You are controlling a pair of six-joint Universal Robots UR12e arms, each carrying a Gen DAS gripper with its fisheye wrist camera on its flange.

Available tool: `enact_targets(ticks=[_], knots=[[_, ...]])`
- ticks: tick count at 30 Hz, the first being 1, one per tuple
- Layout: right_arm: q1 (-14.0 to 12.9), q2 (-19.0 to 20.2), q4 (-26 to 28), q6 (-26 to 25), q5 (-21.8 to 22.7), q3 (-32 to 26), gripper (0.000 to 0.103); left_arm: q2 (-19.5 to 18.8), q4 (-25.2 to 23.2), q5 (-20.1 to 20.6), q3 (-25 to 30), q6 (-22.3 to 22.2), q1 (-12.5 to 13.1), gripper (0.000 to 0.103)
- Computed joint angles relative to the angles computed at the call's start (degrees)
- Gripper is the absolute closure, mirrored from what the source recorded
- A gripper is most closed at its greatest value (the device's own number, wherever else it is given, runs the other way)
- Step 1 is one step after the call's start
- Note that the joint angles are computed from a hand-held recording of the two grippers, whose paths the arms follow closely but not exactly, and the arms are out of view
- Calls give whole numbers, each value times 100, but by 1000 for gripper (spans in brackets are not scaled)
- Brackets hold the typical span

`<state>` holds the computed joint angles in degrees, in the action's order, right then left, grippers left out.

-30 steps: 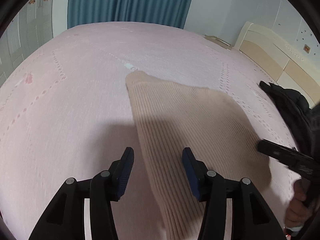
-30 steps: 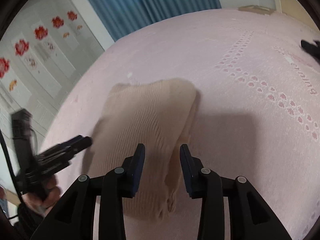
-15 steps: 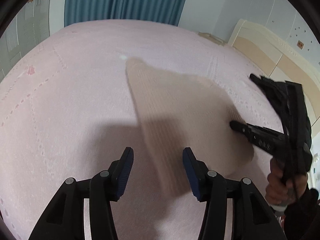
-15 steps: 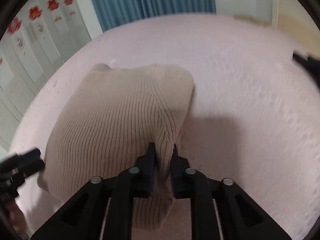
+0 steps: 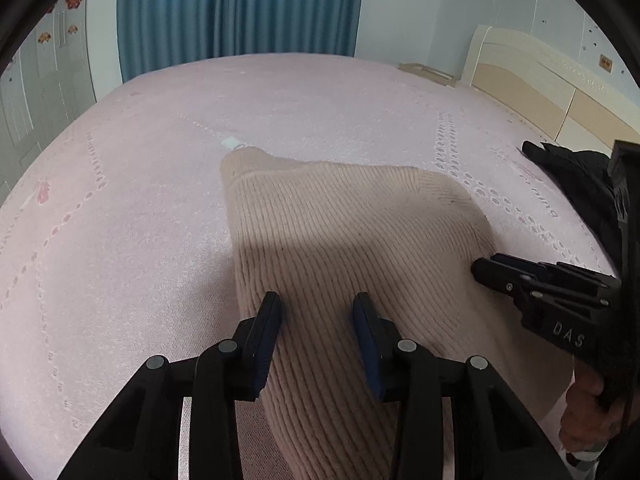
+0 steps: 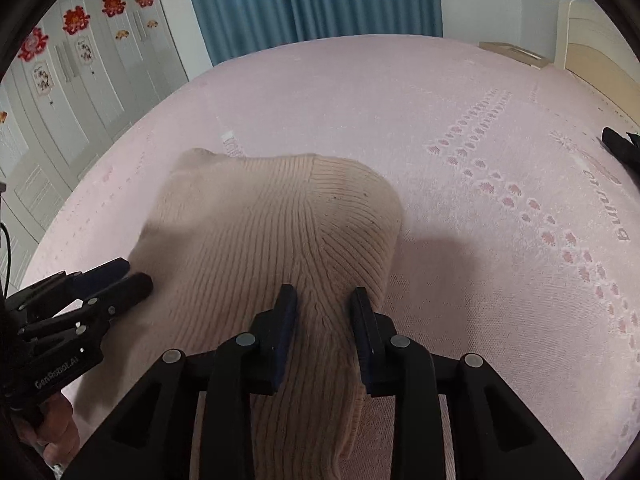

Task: Fold small clothes

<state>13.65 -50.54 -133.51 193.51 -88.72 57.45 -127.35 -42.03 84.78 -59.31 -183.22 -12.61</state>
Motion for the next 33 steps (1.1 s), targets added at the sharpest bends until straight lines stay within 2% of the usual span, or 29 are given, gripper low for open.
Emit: enact_targets(ticks=[5,12,15,33], knots=[[34,9,-90,-115,-124,76,76,32,264,-44,-162,-65,15,66],[57,98,149,-134,-192,-119,75,89,527,71,-358,-154,-8,65],[84,102,149,-188,-308,-118,75,79,539,112,-343,-127,-19,65],[61,85,62,-60,-207,-56,73,73,495,64,-318,-210,-6,65]])
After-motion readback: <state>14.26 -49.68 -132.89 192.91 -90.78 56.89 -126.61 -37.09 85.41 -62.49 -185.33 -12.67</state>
